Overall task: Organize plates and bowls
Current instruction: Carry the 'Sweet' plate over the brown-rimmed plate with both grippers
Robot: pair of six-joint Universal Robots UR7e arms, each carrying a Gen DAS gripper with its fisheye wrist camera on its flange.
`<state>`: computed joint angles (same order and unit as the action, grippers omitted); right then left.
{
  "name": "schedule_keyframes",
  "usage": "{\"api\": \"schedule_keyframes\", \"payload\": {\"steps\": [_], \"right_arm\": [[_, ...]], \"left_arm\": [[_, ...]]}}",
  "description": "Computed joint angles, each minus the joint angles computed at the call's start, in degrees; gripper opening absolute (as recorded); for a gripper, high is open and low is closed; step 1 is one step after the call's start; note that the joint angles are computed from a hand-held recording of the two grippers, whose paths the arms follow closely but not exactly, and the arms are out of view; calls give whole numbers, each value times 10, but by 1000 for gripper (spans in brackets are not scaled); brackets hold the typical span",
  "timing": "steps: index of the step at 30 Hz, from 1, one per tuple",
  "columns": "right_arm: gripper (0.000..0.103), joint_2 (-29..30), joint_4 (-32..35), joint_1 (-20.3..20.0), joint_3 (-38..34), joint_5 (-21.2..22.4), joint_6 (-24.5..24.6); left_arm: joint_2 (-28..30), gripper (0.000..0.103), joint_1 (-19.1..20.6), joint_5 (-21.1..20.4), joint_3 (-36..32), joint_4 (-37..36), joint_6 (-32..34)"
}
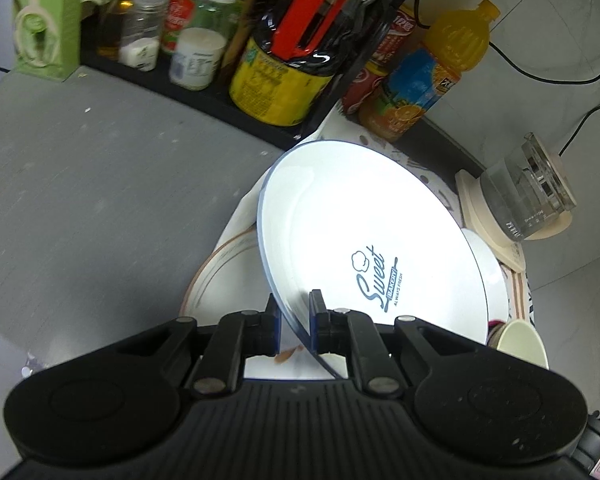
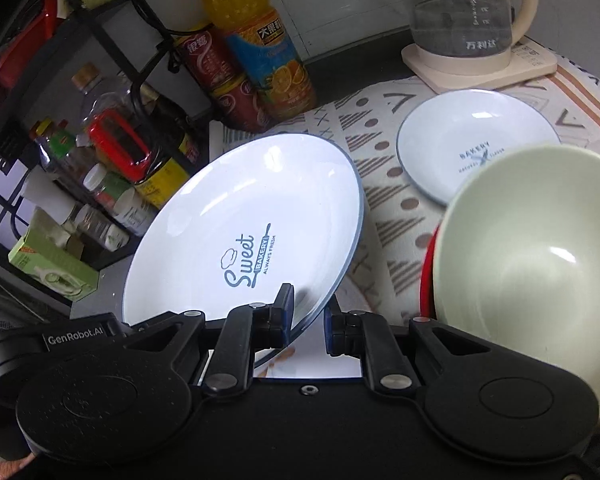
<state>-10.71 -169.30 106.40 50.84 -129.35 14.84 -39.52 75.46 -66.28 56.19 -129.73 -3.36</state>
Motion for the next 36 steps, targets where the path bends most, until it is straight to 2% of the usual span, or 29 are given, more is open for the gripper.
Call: {"api": "schedule_keyframes", "payload": {"steps": [7,15,23,36], "right_arm": [[15,-16,-18,9,55,-2,8],[15,-35,-45,14,108,-9,6],[15,-46,-46,16,139,-20,20],[15,-42,-16,11,130,-35,36]], "left_arm": [[-44,11,1,10,70,-14,-5],[-71,12,1,14,117,-17,-10],[-74,12,3,14,126,-4,-8],[-49,13,8,16,90,41,-6]]}}
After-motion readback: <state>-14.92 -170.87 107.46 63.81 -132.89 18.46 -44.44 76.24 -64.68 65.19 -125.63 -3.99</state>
